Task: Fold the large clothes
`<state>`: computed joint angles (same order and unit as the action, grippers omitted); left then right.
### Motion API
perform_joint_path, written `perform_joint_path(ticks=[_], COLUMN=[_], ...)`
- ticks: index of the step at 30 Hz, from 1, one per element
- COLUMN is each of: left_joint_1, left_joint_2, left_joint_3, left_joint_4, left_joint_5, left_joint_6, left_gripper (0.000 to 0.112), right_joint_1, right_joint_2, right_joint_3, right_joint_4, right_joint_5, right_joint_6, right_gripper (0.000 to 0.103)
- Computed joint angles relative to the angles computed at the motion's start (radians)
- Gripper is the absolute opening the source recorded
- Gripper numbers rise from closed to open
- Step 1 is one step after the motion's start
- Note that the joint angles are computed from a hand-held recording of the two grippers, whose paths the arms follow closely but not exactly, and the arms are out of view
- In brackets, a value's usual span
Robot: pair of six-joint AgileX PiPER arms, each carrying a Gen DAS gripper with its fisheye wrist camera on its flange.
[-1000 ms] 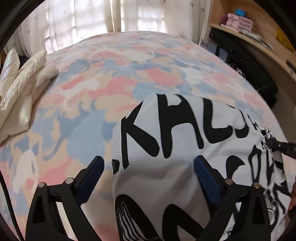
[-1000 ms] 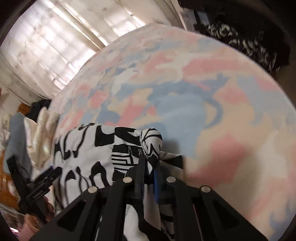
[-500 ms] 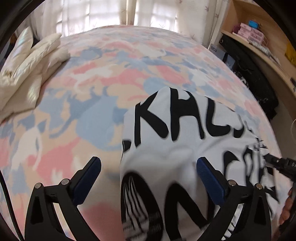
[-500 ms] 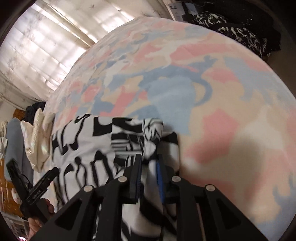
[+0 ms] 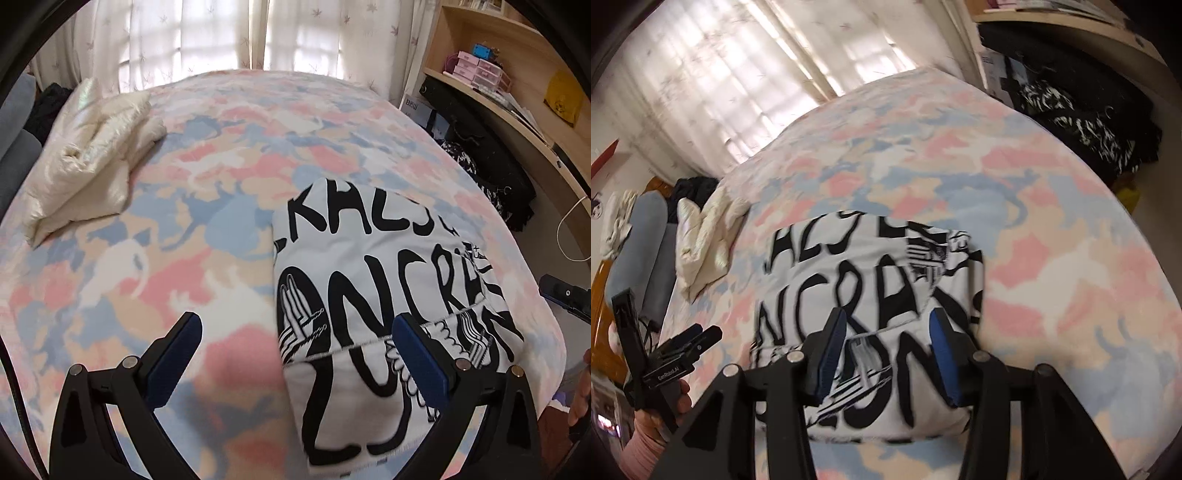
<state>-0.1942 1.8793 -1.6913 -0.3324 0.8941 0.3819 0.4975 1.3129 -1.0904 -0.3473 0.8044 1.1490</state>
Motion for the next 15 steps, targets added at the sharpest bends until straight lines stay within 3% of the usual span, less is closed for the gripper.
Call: perform_joint_path(ticks=[3, 10, 15], left_joint_1=[0.017, 0.045, 0.046], left_joint_2=[-0.053, -0.112, -0.149], left_joint_3=[0.038, 0.071, 0.151], left_joint_4=[-0.009, -0.026, -0.046], left_joint_5=[0.003, 0.069, 0.035], left_joint_6=[0.021, 0.029, 0.085], left_gripper=[0.102, 0.102, 0.102], right_joint_1=[0.061, 0.133, 0.136], right_joint_2=[0.006, 0.018, 0.019], right_joint_3=[-0.036, -0.076, -0.064], right_joint_4=[-0.045, -0.058, -0.02], right_joint_5=[0.055, 0.107, 0.109], right_joint_6=[0.031, 0.036, 0.007], right_gripper=[0.058, 0.06, 0.071])
